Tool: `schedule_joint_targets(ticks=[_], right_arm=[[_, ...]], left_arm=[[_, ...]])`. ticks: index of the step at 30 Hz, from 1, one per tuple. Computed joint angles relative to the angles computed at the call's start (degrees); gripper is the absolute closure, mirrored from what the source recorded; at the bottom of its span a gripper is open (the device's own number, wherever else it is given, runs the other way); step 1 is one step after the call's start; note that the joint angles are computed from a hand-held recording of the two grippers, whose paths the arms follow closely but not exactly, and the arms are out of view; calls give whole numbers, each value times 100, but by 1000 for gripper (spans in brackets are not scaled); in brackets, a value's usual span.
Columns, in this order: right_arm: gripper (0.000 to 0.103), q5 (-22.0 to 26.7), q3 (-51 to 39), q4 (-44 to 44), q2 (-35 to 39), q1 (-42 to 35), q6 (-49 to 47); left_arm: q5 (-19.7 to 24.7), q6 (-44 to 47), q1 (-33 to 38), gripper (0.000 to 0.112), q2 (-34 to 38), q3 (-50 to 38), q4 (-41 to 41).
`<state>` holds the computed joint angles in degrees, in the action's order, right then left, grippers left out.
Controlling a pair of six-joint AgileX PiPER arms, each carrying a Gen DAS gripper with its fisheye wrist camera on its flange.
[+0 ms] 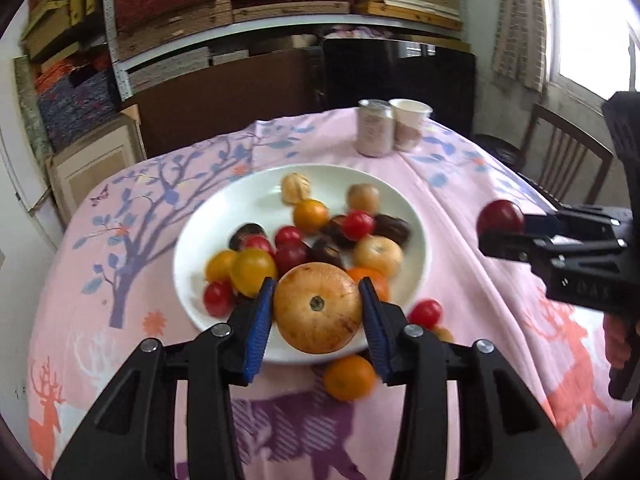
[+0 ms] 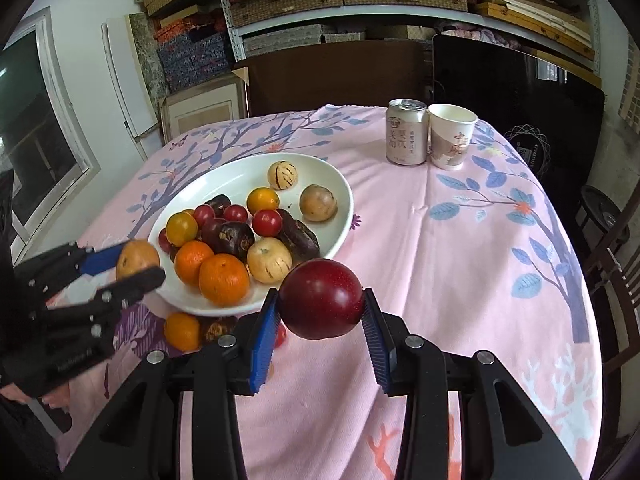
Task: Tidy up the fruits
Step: 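Grasp the pale grapefruit with the left tool while the right tool carries the plum, then release the grapefruit onto the plate while the right tool releases the plum there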
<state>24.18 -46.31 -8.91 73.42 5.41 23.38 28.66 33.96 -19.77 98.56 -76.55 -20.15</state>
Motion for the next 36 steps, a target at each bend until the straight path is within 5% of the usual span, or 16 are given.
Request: schedule_joint_targets(ticks=[8, 10, 11, 12, 14, 17, 21, 26, 31, 33, 34, 36], right_arm=[[61, -783, -1474, 1864, 1660, -15, -2310], [26, -793, -1717, 1289, 1926, 148, -1839], [4, -879, -1675, 716, 1920, 205, -1382], [4, -1072, -1502, 143, 1811, 212, -876], [4, -990, -1273, -1003, 1532, 246, 123], [4, -817, -560, -2568, 829, 373, 1706], [4, -123, 160, -2723, 192, 759, 2128], [4, -313, 796, -2851, 111, 1203, 3063], [23, 133, 680, -4089, 772, 1840, 4452], [50, 51, 654, -3915, 938, 1833, 4332], [51, -109, 673, -3794, 1012, 1778, 4226], [74, -246, 748, -3776, 940, 1813, 4237]], left_arm=[[876, -945, 340, 71, 1690, -2550, 307], [940, -1397, 291, 64, 1886, -2760, 720], [971, -1692, 246, 33, 1954, -2836, 1068], [772, -2074, 202, 13, 1896, -2683, 1580], [62, -2152, 210, 14, 1544, -1974, 1918], [-400, -1283, 424, 14, 932, -1005, 1286], [-502, 476, 780, 14, 148, 191, -337], [-432, 1477, 917, 14, -463, 1247, -1216], [-966, 1737, 635, 14, -862, 2030, -1114], [-1193, 1642, 509, 14, -890, 2194, -966], [-1250, 1710, 483, 14, -882, 2246, -1082], [-1315, 1997, 460, 14, -856, 2336, -1640]])
